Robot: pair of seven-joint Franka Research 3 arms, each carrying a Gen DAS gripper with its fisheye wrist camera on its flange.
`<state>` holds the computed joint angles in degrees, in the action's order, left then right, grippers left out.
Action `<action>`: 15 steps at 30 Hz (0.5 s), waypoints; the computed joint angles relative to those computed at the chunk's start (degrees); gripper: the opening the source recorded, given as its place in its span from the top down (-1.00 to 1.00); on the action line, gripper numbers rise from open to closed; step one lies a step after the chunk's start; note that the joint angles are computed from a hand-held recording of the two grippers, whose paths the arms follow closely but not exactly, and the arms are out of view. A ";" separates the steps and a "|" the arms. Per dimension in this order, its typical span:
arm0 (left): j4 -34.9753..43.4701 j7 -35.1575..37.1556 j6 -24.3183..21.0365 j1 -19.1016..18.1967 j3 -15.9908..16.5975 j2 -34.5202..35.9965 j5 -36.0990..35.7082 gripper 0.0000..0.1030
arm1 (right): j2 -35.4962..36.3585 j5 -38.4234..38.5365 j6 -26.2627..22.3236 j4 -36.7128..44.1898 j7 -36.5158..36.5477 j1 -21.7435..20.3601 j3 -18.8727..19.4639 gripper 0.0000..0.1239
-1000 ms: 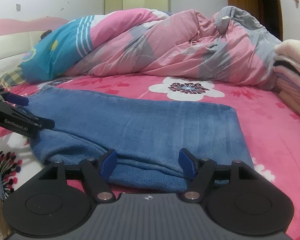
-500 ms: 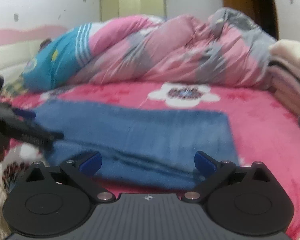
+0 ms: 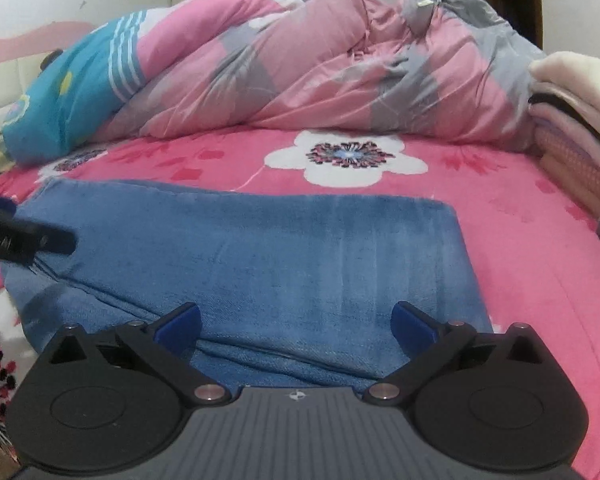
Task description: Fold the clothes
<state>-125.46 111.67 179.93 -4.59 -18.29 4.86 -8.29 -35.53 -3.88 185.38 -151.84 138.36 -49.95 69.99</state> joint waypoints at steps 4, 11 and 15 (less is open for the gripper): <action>5.12 -13.62 -6.67 -5.92 6.40 3.90 13.50 -1.00 | 2.64 -0.95 -3.98 1.21 -1.02 2.95 -3.45 -0.66; 4.60 -14.19 -5.64 -2.39 2.71 4.25 12.16 -1.00 | 0.27 -3.84 -5.58 1.24 3.42 2.97 -3.04 -0.66; 5.29 -12.23 -6.76 -1.19 1.36 4.49 10.07 -1.00 | 0.47 -7.60 -8.48 2.69 1.35 5.46 -5.89 -0.66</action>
